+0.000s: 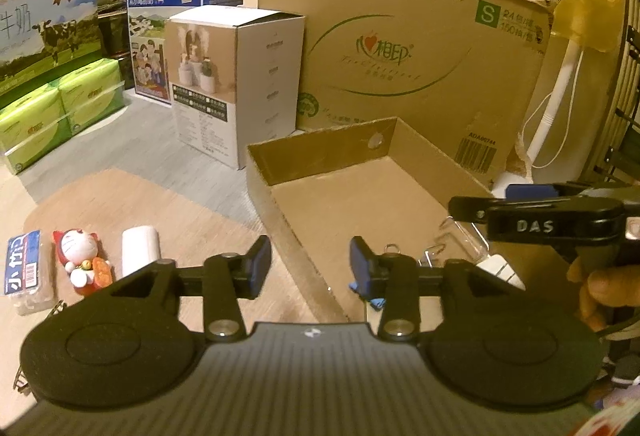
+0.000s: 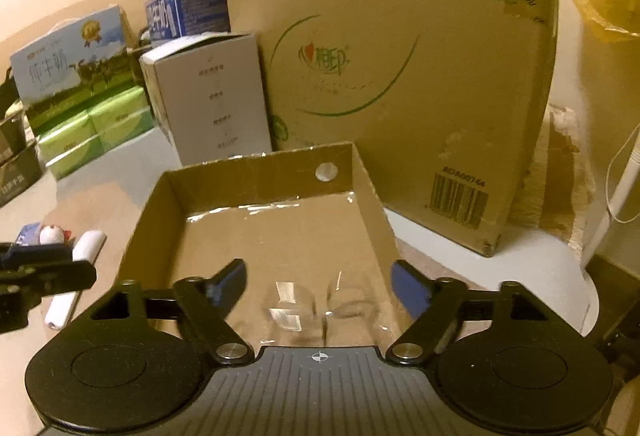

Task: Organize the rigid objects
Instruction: 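Open the left tool to drop the binder clip while the right tool releases the wire stand into the box, then withdraw both open tools from the box toward the hair clip and white remote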

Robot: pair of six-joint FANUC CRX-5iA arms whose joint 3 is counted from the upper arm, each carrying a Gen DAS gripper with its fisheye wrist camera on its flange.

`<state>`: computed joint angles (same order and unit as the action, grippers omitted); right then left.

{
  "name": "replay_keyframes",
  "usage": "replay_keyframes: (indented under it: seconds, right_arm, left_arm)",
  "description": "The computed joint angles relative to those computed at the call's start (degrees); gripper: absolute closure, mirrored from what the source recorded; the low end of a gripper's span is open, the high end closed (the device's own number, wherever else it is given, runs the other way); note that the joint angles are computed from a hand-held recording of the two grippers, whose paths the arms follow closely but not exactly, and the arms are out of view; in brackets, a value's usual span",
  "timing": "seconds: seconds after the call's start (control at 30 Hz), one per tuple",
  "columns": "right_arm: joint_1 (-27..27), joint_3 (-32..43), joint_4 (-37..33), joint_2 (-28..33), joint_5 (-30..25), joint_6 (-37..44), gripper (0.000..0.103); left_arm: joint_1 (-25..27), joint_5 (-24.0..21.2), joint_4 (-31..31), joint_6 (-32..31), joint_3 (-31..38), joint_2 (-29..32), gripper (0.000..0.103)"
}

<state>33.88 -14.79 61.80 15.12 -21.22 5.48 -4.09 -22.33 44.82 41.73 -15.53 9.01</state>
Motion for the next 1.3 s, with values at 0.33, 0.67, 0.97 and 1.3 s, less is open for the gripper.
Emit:
replay_keyframes:
  seconds: [0.33,0.67,0.97,1.3]
  right_arm:
    - [4.11,-3.19,-3.41,-4.76,-5.38,-1.13,0.021]
    - [10.45,-5.15,-6.07,-9.22,-12.53,-2.79,0.021]
    - [15.88,-6.84,-5.3,-11.77,-16.23,-5.71,0.021]
    - [20.13,-7.55,-5.42,-12.86,-17.8,-7.93,0.021]
  left_arm:
    - [1.5,-0.68,0.29,0.27,-4.67,-4.61,0.033]
    - [4.44,-4.17,3.93,-3.17,-10.87,-11.22,0.015]
    - [7.92,-6.19,6.23,-5.83,-16.2,-17.43,0.007]
    - [11.47,-4.15,1.17,-2.09,-19.71,-23.19,0.007]
